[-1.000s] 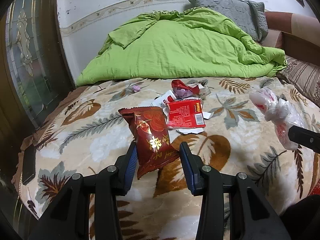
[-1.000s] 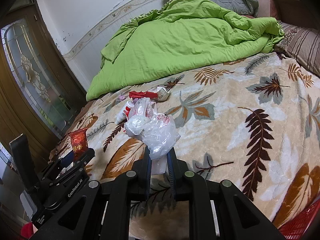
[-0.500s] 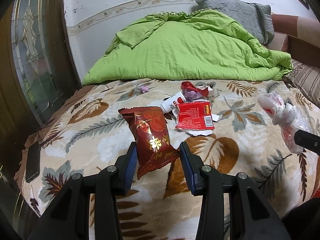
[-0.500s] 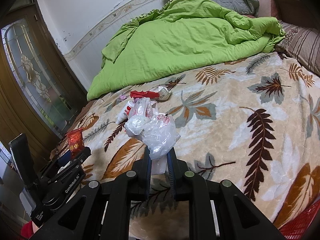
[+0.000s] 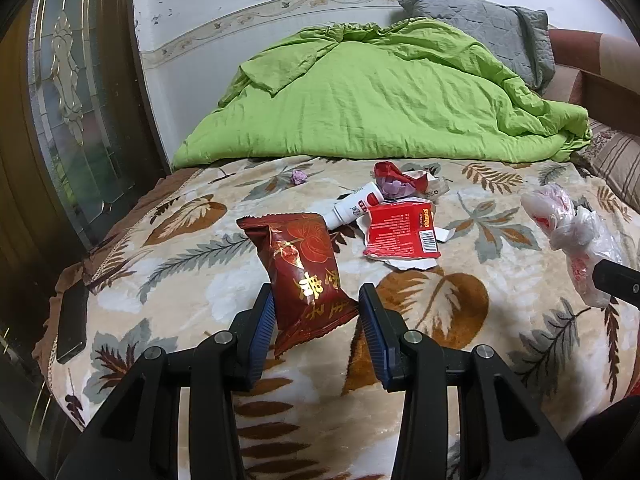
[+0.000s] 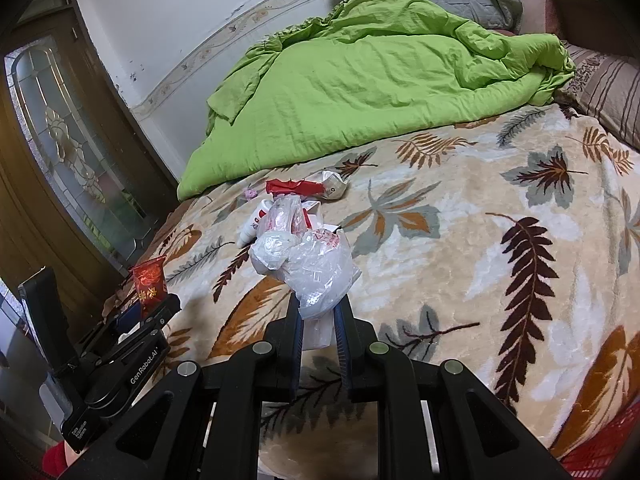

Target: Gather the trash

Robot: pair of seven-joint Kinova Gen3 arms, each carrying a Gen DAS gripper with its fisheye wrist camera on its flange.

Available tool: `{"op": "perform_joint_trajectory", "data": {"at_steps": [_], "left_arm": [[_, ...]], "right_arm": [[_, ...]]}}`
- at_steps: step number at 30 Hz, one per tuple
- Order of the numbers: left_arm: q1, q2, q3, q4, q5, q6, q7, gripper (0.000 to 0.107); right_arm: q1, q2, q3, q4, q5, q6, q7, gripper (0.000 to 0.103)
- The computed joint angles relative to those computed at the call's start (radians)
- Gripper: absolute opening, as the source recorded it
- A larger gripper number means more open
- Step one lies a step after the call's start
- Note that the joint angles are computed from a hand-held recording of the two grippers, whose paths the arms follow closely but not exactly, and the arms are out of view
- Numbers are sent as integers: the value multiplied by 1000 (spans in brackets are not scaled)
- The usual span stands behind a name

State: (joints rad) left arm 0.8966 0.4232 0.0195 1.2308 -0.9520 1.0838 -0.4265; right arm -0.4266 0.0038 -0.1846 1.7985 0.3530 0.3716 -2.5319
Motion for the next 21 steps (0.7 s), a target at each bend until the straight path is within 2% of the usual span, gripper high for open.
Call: {"op": "perform_joint_trajectory", "data": {"at_steps": [10,13,17,21], "left_arm": [[-4,-5,3,8,-1,0,5,41],[-8,-12,6,15,3,-9,5,41],[-32,-44,29,45,41,-81,4,41],[-46,-63,65,50,94,-160,-60,41]], "right_arm": [[-7,7,1,-4,15,-3,-22,16],[-2,2,4,0,-10,-9,-9,16],[22,-30,13,28,-104,-25,58,16],[65,-107,16,77,-180,2,115,16]]}}
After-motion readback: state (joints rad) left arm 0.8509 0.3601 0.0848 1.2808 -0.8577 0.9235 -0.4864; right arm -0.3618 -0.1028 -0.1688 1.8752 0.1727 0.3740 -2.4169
